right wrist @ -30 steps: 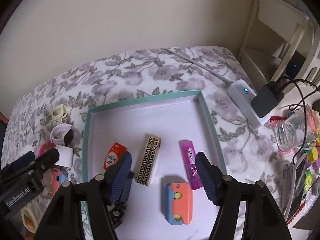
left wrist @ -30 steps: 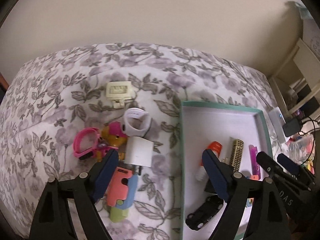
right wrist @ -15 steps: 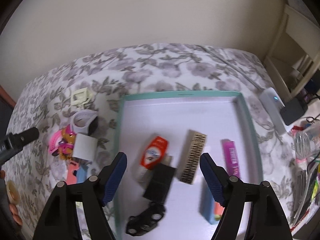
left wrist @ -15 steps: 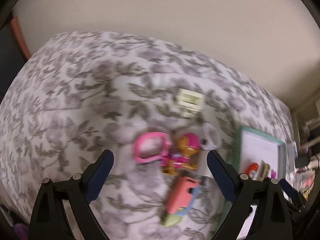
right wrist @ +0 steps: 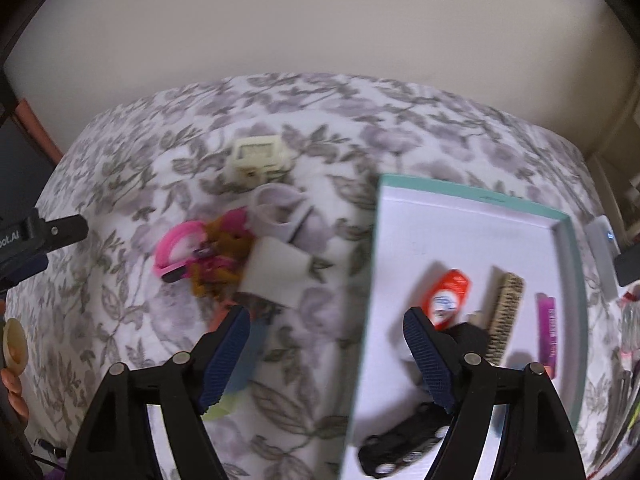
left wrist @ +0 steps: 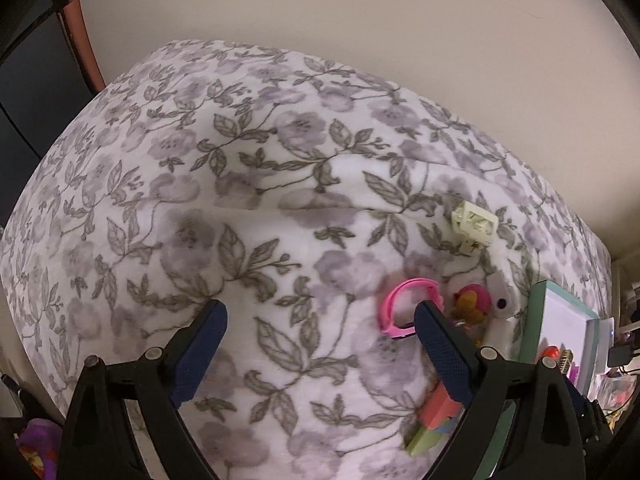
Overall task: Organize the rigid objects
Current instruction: 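Withdraw both tools from the tray back toward the item pile, then grasp the pink watch band with the left tool while the right tool grasps the coral-blue case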
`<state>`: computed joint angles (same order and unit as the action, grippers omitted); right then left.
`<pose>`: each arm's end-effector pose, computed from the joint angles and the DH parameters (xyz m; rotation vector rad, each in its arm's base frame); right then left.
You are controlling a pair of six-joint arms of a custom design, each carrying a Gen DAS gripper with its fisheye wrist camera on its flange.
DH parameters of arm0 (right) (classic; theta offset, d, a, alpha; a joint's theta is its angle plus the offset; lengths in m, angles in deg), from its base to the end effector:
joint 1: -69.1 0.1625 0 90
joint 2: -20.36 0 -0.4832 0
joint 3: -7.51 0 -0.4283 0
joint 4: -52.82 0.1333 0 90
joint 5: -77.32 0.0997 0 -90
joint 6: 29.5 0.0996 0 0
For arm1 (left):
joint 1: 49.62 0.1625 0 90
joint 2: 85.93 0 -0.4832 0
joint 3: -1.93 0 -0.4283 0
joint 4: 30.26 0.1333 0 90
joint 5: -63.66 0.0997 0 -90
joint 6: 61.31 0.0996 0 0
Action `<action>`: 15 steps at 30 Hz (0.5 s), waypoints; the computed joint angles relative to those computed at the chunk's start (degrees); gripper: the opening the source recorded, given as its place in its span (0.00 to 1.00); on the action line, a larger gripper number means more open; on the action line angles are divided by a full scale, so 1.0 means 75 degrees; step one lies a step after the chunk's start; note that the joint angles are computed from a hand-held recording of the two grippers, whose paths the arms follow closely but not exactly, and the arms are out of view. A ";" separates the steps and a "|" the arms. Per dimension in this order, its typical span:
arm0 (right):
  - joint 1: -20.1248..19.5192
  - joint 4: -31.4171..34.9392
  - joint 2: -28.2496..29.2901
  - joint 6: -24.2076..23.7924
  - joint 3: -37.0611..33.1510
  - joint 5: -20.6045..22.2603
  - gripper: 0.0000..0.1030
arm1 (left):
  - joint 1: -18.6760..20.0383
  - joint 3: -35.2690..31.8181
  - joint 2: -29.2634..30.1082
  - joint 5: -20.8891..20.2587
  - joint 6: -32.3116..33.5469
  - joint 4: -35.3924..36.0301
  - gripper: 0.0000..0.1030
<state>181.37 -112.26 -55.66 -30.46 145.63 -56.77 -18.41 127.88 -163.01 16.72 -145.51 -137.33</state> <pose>0.2223 -0.3740 0.2056 0.3732 -2.3621 0.4459 -0.2687 -0.3982 0.1965 -0.2552 2.3138 -0.6563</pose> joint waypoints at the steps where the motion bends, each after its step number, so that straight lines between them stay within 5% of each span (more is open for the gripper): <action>1: 0.0011 0.0002 0.0086 0.0033 0.0001 0.0038 0.80 | 0.0033 0.0020 -0.0017 -0.0033 -0.0013 0.0012 0.92; 15: -0.0059 -0.0023 0.0813 0.0064 0.0021 0.0163 0.80 | 0.0525 0.0128 0.0493 -0.0255 0.0874 -0.1155 0.92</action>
<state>180.93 -112.43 -49.56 -29.98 145.79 -55.55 -14.47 128.84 -159.31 14.81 -138.96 -145.99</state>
